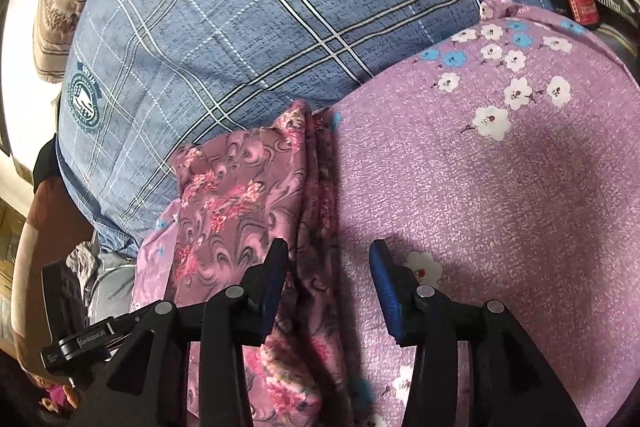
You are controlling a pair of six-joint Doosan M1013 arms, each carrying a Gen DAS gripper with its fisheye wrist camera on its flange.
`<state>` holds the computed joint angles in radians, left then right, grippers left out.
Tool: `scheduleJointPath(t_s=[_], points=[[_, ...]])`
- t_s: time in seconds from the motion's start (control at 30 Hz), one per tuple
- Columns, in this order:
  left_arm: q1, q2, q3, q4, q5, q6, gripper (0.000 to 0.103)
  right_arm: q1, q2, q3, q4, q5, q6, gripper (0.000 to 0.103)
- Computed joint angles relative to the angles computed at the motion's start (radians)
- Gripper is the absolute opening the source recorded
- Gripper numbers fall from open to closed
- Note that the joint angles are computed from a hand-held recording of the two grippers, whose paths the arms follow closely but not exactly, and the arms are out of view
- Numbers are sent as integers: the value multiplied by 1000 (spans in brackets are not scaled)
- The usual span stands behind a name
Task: Fold small clothes
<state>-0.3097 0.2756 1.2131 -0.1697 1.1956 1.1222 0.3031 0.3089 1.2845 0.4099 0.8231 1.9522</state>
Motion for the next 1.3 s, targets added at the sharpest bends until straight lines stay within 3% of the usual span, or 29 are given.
scheduleJointPath(t_s=[0.13,0.27,0.47,0.53,0.57,0.6,0.7,0.77,0.83,0.87,0.93,1.03,1.1,1.17,1.23,1.3], points=[[61,34,-40,-142,22,7,67,-8,20,-20,19,-16,15,48],[63,98,-129,-119,90,1,67,-10,84,-118,14,8,19,49],[43,201,-272,-60,179,13,67,10,230,-358,-91,187,23,49],[46,218,-294,-80,176,9,67,13,255,-400,-77,221,-18,39],[49,222,-298,-89,164,11,67,16,257,-408,-76,217,-53,13],[48,225,-302,-85,148,10,67,21,253,-408,-83,197,-90,9],[44,247,-324,-35,142,-20,67,20,227,-376,-81,112,-121,9],[52,276,-345,-57,184,-49,67,10,243,-392,-92,153,-61,9],[60,281,-343,-81,183,-72,67,0,285,-432,-91,270,4,9],[59,280,-346,-77,190,-75,67,-2,289,-432,-84,283,15,10],[62,261,-333,-81,198,-58,67,-3,266,-398,-75,236,16,15],[68,191,-247,-116,145,-2,67,-2,218,-352,-59,197,-29,20],[71,137,-171,-162,99,38,67,-12,171,-281,54,125,-146,37],[69,109,-124,-182,79,64,67,-14,132,-215,135,70,-238,47],[49,103,-104,-128,100,66,67,-7,130,-211,102,105,-240,47],[39,92,-81,-96,101,67,68,13,149,-245,-57,203,-159,44]])
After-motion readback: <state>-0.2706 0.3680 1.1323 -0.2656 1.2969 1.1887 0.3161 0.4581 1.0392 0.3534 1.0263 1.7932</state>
